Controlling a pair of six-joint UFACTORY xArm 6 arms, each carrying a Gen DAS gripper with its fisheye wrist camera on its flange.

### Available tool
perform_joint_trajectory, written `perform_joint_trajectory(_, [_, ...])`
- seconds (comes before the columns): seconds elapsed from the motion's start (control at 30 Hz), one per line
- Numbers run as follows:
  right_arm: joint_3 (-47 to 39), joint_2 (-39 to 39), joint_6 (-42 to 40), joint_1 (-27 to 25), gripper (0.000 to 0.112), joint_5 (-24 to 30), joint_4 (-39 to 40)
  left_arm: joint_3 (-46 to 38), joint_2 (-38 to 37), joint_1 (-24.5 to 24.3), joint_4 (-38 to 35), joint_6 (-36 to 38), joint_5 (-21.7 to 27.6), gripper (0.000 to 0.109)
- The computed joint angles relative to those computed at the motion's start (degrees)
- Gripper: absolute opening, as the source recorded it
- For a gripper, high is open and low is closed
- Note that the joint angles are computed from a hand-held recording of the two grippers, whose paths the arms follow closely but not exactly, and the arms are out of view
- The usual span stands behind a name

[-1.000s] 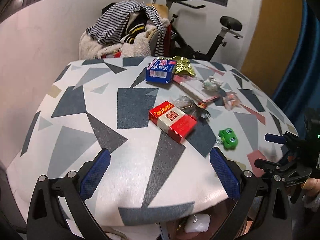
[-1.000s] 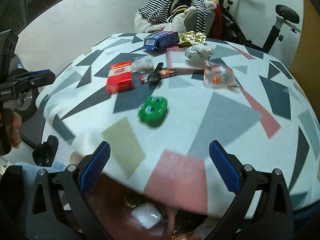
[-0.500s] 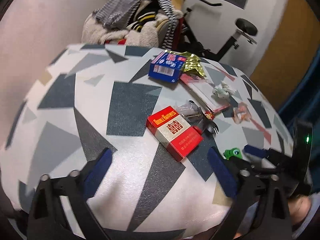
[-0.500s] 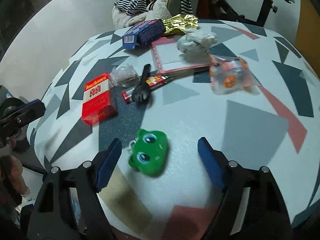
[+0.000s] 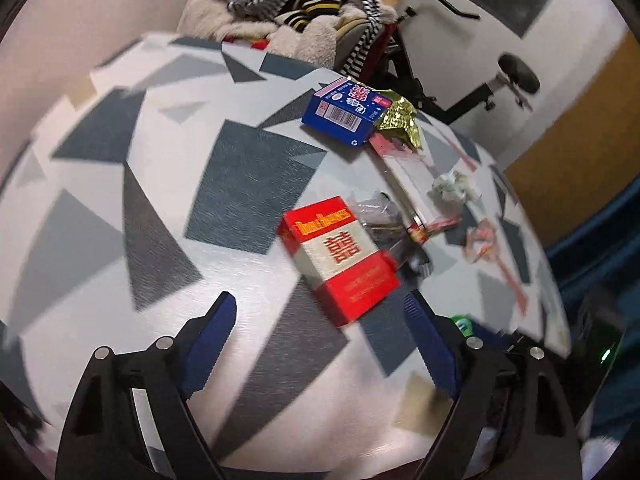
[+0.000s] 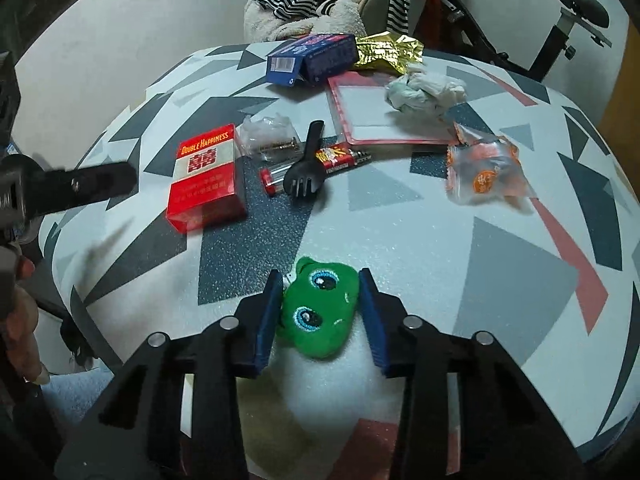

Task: Collect trash
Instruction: 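Grasp the green frog toy with the right gripper while the left gripper approaches the red cigarette pack, then grasp the red Double Happiness cigarette pack with the left gripper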

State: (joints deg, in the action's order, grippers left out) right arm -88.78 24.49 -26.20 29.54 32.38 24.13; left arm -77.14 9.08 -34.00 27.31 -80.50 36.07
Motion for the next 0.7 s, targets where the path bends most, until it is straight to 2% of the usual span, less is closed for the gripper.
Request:
perform_joint_trajectory(0.07, [0.50, -0.28, -0.95, -0.20, 0.042, 0.33, 1.80, -1.10, 0.98, 0.17, -0.70, -0.27, -0.33, 0.083])
perform_joint_trajectory(0.2, [1.76, -0.83, -1.90, 0.24, 0.043, -1.18, 1.06, -5.65, 4.17, 0.00, -1.51, 0.37, 2.37, 0.083])
perform_joint_trajectory(0.23, [1.68, -0.81, -2.16, 0.25, 0.041, -1.02, 1.52, -6.39, 4.69, 0.02, -1.62, 0.08, 2.88, 0.083])
perform_joint_trajectory(0.27, [1.47, -0.75, -2.57, 0.20, 0.034, -0.61, 2.49, -7.40, 5.35, -0.10, -1.51, -0.40, 3.99, 0.082])
perform_joint_trajectory(0.33, [1.61, -1.00, -2.07, 0.09, 0.032, -0.33, 3.37, -9.68, 7.03, -0.37, -2.06, -1.08, 6.20, 0.081])
perform_joint_trajectory(0.53, [5.76, -5.11, -8.51, -0.01, 0.031, -4.95, 12.02, -13.07, 10.16, 0.27, -4.27, -2.61, 8.41, 0.079])
perform_joint_trajectory(0.7, [6.54, -6.66, -9.26, -0.67, 0.031, -7.16, 10.58, -16.78, 12.87, 0.90, -4.88, -2.97, 10.26, 0.077])
